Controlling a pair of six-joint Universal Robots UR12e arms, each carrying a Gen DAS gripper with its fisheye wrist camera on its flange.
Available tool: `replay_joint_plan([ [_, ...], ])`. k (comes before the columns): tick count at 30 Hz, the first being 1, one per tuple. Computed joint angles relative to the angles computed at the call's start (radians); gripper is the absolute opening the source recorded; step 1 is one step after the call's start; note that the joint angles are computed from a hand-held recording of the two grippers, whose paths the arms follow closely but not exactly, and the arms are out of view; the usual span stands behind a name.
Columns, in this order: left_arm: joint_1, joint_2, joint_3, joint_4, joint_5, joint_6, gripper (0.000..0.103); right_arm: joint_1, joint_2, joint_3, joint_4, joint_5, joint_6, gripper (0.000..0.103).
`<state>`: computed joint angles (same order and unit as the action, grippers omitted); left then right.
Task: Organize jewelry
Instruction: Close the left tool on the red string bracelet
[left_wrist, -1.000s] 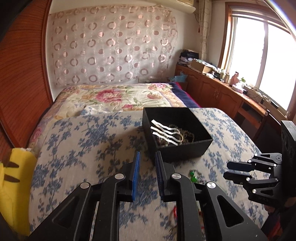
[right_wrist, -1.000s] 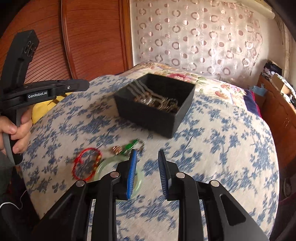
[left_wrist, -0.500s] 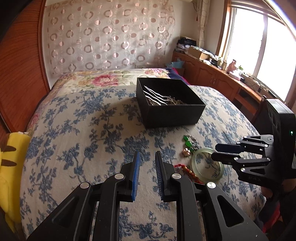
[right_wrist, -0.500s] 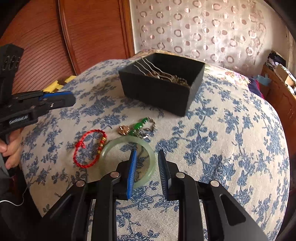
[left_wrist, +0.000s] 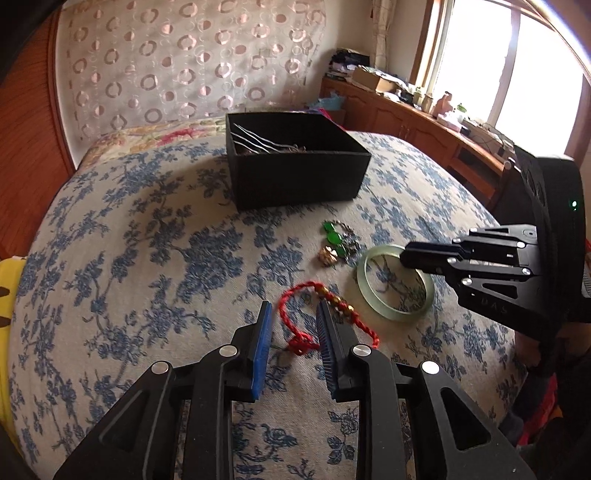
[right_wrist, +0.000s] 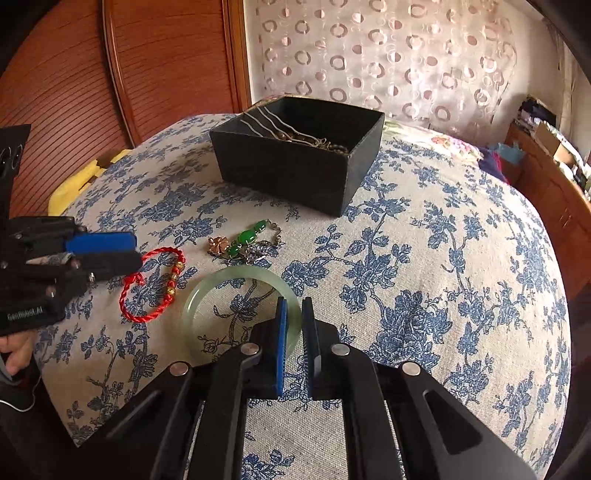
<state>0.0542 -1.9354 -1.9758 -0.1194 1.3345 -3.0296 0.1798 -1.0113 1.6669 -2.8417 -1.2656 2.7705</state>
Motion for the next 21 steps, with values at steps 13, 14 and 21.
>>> replay_joint_plan([
  [13,-0.019,-0.004,0.006,-0.024,0.059,0.011,0.023,-0.009,0.001,-0.004,0.015,0.035,0.018,0.010],
  [14,-0.019,-0.004,0.006,-0.024,0.059,0.011,0.023,-0.009,0.001,-0.004,0.015,0.037,0.019,0.010],
  [21,-0.020,-0.002,0.002,-0.019,0.063,0.015,0.023,-0.010,0.001,-0.004,0.015,0.039,0.019,0.010],
])
